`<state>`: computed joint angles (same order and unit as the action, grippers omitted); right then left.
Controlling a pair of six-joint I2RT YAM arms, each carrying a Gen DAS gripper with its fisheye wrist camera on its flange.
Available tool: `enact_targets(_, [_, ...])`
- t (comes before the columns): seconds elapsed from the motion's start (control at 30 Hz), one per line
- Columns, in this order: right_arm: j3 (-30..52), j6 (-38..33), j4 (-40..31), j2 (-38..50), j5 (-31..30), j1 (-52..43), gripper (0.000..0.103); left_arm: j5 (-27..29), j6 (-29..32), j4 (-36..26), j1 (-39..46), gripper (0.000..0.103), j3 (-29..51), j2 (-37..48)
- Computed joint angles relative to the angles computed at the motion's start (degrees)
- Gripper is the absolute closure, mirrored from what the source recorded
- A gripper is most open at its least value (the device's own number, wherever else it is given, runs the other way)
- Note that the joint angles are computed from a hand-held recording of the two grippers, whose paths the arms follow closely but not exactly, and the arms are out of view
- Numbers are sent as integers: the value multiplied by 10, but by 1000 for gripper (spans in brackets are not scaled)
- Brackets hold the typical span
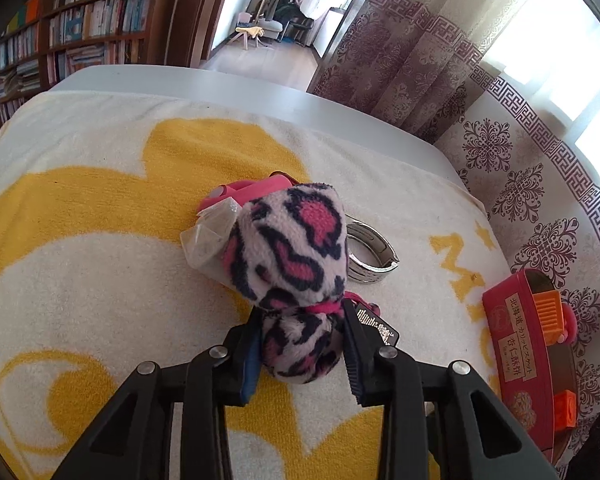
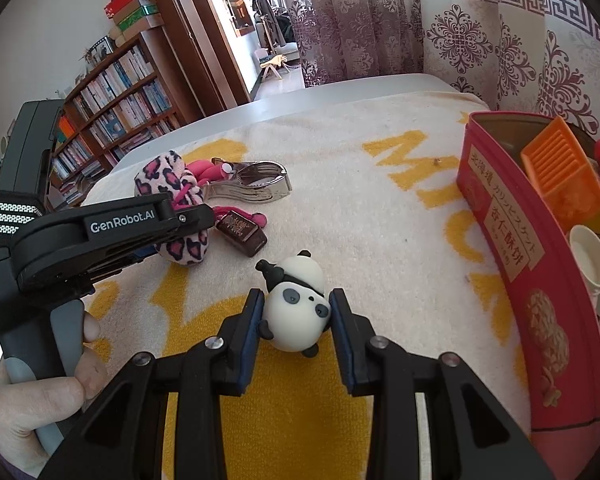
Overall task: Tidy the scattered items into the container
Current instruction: 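Carry the panda toy and leopard plush into the red tin and release them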
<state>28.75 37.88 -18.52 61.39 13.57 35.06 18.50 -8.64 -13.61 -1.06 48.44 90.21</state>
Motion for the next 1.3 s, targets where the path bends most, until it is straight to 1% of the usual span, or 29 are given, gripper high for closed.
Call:
enact_targets(0.2, [0,-1,0,-10,30,15,67,34,42,-25,58,67,-38,-66])
enact_targets(0.43, [-1,-2,3,-11,48,17,67,82,91,-78,125,67,-60,-142])
enact_targets(0.63, [-5,0,2,-26,69,20,67,115,108,-124,154,67,-63,-213])
enact_targets(0.73, [-5,3,-9,-46,76,20,67,120,113,-144,153,67,-60,-244])
enact_targets(0.83, [-3,7,-35,-89,82,17,67,126,114,-163,142,67,-60,-261])
enact_targets(0.9, [-2,6,-67,-132,97,18,67,125,111,-171,125,67,-63,-273])
enact_targets(1.03, [-1,1,-161,-246,125,-4,67,105,88,-170,61,67,-74,-295])
enact_targets(1.1, [3,-14,-212,-307,115,-45,67,93,69,-166,19,67,-73,-300])
enact_targets(1.2, [12,-68,-275,-389,64,-149,67,73,41,-157,-39,67,-68,-304])
enact_targets(1.23, [16,-94,-291,-411,37,-193,66,64,33,-154,-59,67,-66,-305])
enact_targets(1.3, [23,-162,-317,-442,-47,-304,66,50,18,-150,-95,67,-61,-304])
